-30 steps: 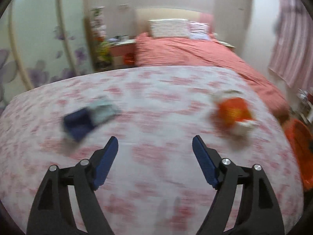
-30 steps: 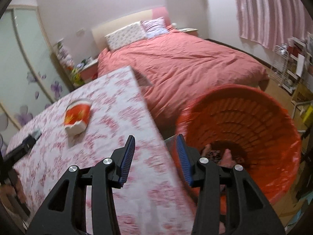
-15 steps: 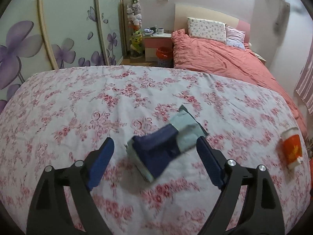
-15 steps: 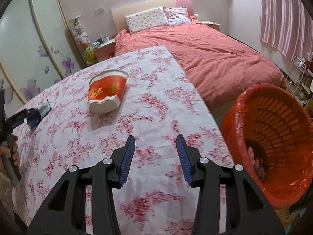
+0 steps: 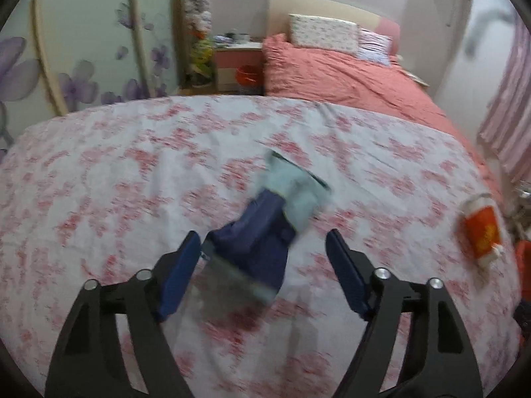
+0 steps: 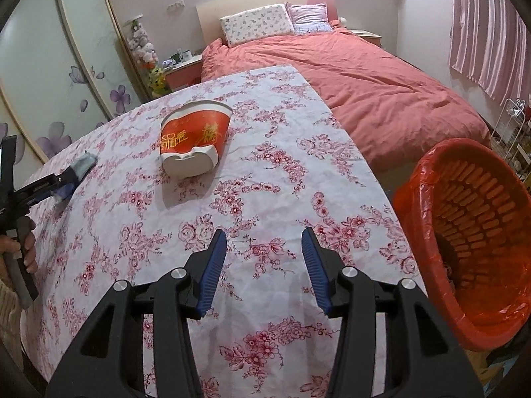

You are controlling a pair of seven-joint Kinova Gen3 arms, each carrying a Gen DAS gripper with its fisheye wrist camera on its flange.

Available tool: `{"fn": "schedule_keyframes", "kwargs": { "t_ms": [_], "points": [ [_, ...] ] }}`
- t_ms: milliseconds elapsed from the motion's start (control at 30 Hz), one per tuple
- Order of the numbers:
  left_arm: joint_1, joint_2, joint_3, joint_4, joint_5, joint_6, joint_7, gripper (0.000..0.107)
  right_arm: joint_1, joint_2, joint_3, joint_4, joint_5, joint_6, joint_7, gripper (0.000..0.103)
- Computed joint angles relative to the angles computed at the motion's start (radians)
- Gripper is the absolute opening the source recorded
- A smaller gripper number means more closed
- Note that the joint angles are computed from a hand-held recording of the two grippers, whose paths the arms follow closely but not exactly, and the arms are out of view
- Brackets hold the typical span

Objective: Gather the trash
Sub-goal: 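Grasp the navy pouch with the left tool and lift it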

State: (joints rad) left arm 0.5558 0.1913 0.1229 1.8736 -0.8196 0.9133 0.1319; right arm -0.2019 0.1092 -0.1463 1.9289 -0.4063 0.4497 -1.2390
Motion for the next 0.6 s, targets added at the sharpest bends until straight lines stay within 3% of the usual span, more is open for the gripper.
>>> {"fn": "schedule_keyframes", "kwargs": {
  "t_ms": [67,133,267,433,600],
  "points": [
    [0.046,0.003,-0.042,-0.005,0.007,-0.015,-0.018,0.072,0.000,0.001,0.000,0.001,0.000,0.002,0.000,0.048],
    [0.102,0.032,-0.082,-0.039,0.003,0.034,-0.030,0.072,0.001,0.003,0.000,-0.001,-0.002,0.004,0.001,0.048],
    [0.041,0.078,-0.011,-0.091,0.001,0.108,-0.021,0.078,0.003,0.005,-0.002,-0.001,-0.007,0.006,0.010,0.048],
    [0.031,0.111,-0.040,-0.126,0.037,0.127,-0.031,0.078,0.002,0.012,-0.001,-0.003,-0.002,0.007,0.006,0.049],
    [0.016,0.128,-0.063,-0.130,0.071,0.111,-0.041,0.056,0.004,0.021,-0.002,-0.009,0.001,0.013,0.001,0.049]
  ]
}}
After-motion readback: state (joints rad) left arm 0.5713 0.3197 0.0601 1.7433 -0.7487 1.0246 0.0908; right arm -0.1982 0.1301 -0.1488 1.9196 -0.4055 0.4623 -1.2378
